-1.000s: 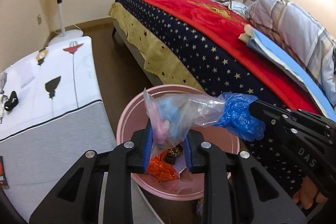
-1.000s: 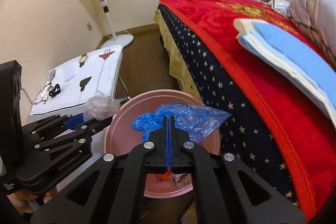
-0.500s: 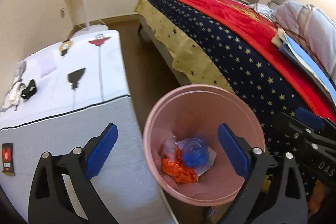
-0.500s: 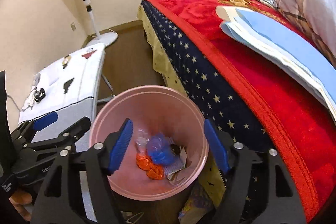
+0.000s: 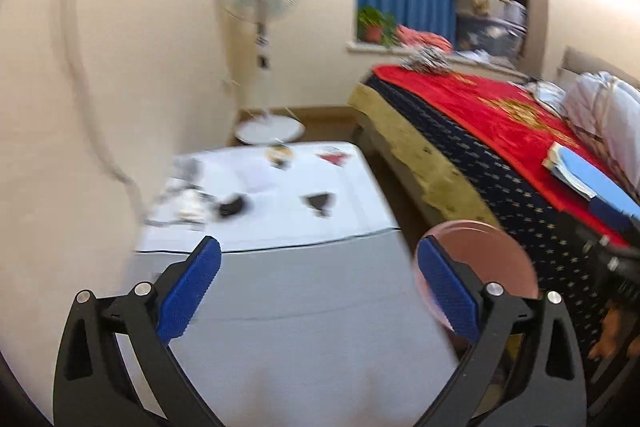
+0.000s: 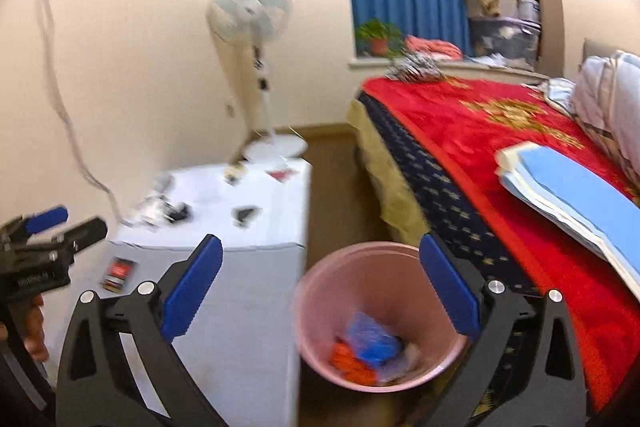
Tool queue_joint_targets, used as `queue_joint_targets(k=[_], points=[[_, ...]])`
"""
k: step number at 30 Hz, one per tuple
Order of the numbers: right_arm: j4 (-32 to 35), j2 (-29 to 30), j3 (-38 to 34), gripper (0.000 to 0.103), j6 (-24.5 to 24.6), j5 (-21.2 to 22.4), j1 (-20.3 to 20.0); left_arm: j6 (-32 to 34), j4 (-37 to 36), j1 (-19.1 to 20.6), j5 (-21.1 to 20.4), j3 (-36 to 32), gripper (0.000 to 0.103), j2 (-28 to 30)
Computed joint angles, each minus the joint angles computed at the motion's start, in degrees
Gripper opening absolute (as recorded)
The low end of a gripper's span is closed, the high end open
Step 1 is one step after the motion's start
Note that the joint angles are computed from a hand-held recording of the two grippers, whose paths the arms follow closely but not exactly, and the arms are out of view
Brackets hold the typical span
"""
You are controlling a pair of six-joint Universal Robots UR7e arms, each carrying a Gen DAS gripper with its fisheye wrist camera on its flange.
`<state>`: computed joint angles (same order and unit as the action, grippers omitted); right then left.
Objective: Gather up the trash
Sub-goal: 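Bring both tools back toward the table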
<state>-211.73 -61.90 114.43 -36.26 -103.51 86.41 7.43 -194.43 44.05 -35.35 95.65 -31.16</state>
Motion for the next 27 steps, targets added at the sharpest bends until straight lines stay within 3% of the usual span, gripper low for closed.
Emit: queue_joint_targets(k=[7,13,17,27], points=[[-1.73,0.30,4.90,0.098,4.79,3.62,4.31,-3.34,-6.67,-1.92,8.52,13.18,0.096,-9.76],[-1.40,3.54,5.48,0.098,2.40,2.14,7.60,0.36,-11.78,-2.43,15.15,16.60,0.096,-11.51],[-2.10,5.81,4.64,0.098,0.27,0.68,8.94,1.73,-12.92,-1.69,15.97,16.63,0.096,-11.60],[0.89,11.10,-1.50,0.098,-0.65,-2.81,9.68,0.53,-11.43,3.25,12.02,13.64,0.096,-10.67]])
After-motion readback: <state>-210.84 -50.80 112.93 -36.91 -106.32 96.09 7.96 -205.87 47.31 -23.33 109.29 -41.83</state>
